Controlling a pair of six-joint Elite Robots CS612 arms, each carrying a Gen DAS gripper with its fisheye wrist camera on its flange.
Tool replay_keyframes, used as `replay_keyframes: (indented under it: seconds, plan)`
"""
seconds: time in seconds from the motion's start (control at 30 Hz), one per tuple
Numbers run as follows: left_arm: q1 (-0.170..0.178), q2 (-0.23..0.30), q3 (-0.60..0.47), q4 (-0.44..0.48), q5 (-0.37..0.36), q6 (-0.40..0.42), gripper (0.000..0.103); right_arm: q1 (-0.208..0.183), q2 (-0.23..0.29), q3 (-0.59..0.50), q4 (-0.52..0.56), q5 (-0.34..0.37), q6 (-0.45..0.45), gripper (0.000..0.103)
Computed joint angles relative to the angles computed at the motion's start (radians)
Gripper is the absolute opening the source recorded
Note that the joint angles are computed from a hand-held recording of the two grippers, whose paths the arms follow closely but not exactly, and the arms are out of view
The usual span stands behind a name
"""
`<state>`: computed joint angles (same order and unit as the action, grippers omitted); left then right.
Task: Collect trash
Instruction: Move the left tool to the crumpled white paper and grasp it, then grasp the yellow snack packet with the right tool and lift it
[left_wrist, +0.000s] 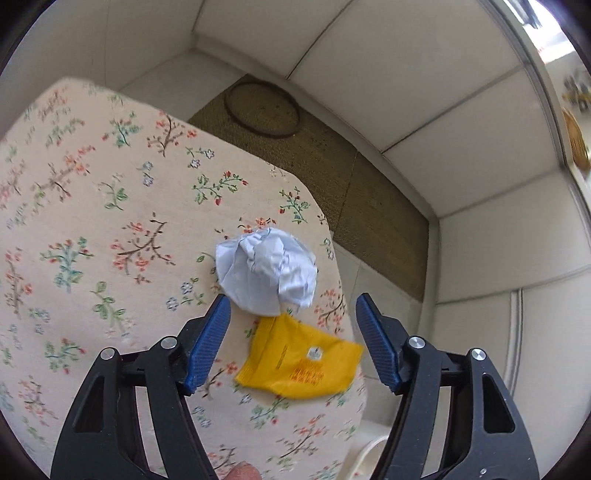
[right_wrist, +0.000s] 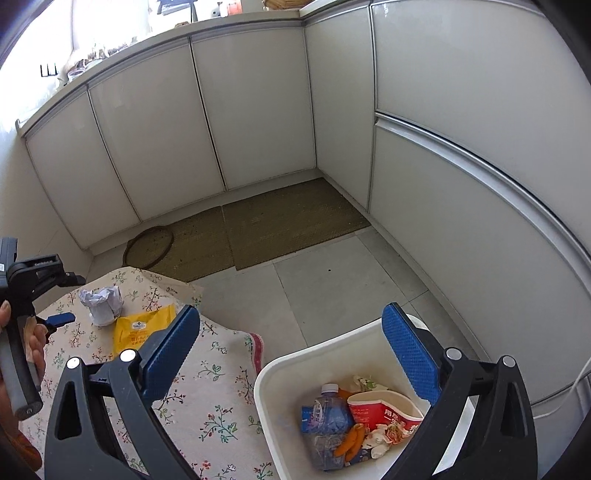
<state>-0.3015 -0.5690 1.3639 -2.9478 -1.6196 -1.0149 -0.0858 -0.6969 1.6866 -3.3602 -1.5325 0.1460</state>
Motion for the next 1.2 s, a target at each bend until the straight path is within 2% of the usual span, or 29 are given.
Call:
replay_keyframes:
  seconds: [0.23, 0.3, 0.37, 0.43, 0.53, 0.7, 0.87, 0.93, 1.03, 1.1, 1.17, 1.2]
  plan:
    - [0.018, 0.061, -0.085, 0.033, -0.057, -0.119, 0.054, 0.011, 0.014, -0.031, 0.045, 0.001, -0.004, 0.096]
    - [0.020, 0.071, -0.097, 0.046, -0.052, -0.145, 0.047, 0.014, 0.016, -0.034, 0.052, -0.003, -0.015, 0.096]
    - [0.024, 0.078, -0.098, 0.039, -0.065, -0.163, 0.031, 0.016, 0.016, -0.036, 0.056, -0.005, -0.022, 0.096]
    - [0.027, 0.080, -0.092, 0.016, -0.074, -0.158, 0.030, 0.017, 0.017, -0.039, 0.060, -0.005, -0.025, 0.096]
    - [0.025, 0.062, -0.051, -0.019, -0.059, -0.079, 0.022, 0.020, 0.019, -0.045, 0.077, -0.001, -0.031, 0.096]
    - [0.005, -0.005, 0.056, -0.065, 0.003, 0.049, 0.020, 0.027, 0.024, -0.059, 0.123, 0.045, -0.060, 0.096]
    - [-0.042, -0.118, 0.243, -0.173, 0.162, 0.228, 0.019, 0.043, 0.055, -0.109, 0.217, 0.155, -0.174, 0.096]
    - [-0.067, -0.171, 0.338, -0.240, 0.245, 0.286, 0.019, 0.044, 0.073, -0.144, 0.300, 0.267, -0.224, 0.096]
    - [-0.092, -0.223, 0.450, -0.346, 0.319, 0.312, 0.019, 0.049, 0.109, -0.214, 0.431, 0.373, -0.173, 0.096]
    - [-0.103, -0.239, 0.486, -0.374, 0.364, 0.310, 0.019, 0.059, 0.131, -0.249, 0.450, 0.379, -0.117, 0.096]
    - [-0.098, -0.249, 0.490, -0.375, 0.351, 0.310, 0.019, 0.072, 0.152, -0.289, 0.465, 0.387, -0.102, 0.096]
    - [-0.094, -0.249, 0.488, -0.389, 0.337, 0.309, 0.019, 0.079, 0.157, -0.300, 0.461, 0.391, -0.123, 0.096]
